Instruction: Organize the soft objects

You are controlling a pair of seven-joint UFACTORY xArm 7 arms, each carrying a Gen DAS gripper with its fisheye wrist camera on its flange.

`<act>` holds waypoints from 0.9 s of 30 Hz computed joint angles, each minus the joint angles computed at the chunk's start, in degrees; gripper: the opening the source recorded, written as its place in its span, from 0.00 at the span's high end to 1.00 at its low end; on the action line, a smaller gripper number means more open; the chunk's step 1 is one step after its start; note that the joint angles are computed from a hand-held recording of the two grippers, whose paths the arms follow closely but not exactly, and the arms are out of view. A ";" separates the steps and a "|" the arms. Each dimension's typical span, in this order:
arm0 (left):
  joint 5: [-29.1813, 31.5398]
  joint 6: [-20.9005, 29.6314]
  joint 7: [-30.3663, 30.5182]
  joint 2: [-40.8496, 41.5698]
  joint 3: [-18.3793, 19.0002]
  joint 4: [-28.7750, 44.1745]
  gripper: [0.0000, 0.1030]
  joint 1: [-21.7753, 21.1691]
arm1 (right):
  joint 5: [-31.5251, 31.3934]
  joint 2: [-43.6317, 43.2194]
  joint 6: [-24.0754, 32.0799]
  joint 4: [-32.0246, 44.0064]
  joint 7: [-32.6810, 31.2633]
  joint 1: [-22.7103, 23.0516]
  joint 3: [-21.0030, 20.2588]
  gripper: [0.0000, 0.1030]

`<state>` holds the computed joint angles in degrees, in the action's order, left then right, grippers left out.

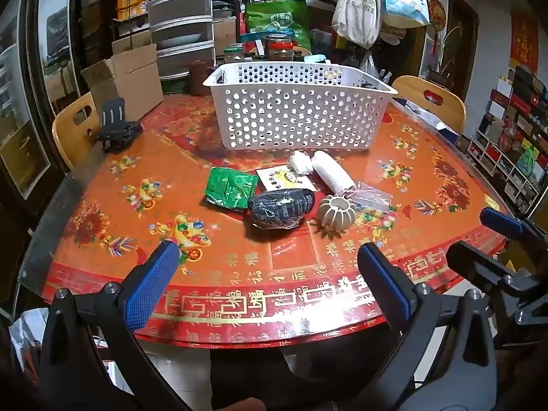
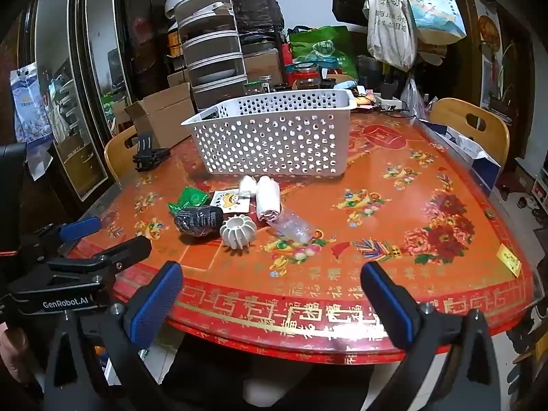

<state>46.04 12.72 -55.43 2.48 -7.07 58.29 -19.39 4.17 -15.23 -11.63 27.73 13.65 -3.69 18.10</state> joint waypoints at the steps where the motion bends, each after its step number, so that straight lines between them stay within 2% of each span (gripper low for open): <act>1: -0.52 -0.29 0.44 0.19 0.03 0.08 0.00 0.10 | -0.07 -0.02 0.09 0.01 -0.01 0.09 -0.06 0.00; 3: -0.59 0.58 0.79 0.70 0.02 1.10 0.00 -0.18 | -0.38 -0.06 0.49 0.31 -0.08 0.70 -0.81 0.00; 5: 2.31 -2.68 -2.08 0.18 1.03 -0.21 0.00 0.07 | -0.76 0.26 0.62 0.62 -0.07 1.17 -1.49 0.00; 8: 2.01 -2.31 -1.70 -0.25 0.69 -0.50 0.00 0.14 | -1.25 0.98 1.03 1.28 -0.08 2.12 -2.83 0.00; 10: 2.19 -2.22 -1.72 -0.51 0.46 -0.75 0.00 0.25 | -0.56 -0.59 0.67 0.37 0.64 -0.70 1.15 0.00; 12: 2.72 -1.70 -1.96 -0.06 0.15 -0.27 0.00 0.21 | -0.97 -0.23 0.93 0.85 0.67 -0.59 0.86 0.00; 13: 2.81 -1.40 -2.05 -0.04 0.13 -0.14 0.00 0.13 | -1.64 0.33 -0.28 0.35 0.55 1.39 -1.65 0.00; 17: 4.09 -0.96 -3.20 0.01 0.11 0.05 0.00 -0.19 | -1.38 0.54 -0.37 0.42 0.19 3.17 -3.43 0.00; 20: 4.06 -0.95 -3.25 -0.08 0.07 0.02 0.00 -0.18 | -2.04 0.96 -0.48 0.48 0.21 6.87 -7.44 0.00; 27: 3.04 -1.24 -2.41 -0.30 -0.07 -0.27 0.00 -0.03 | -1.44 0.71 -0.33 0.36 -0.07 6.96 -7.32 0.00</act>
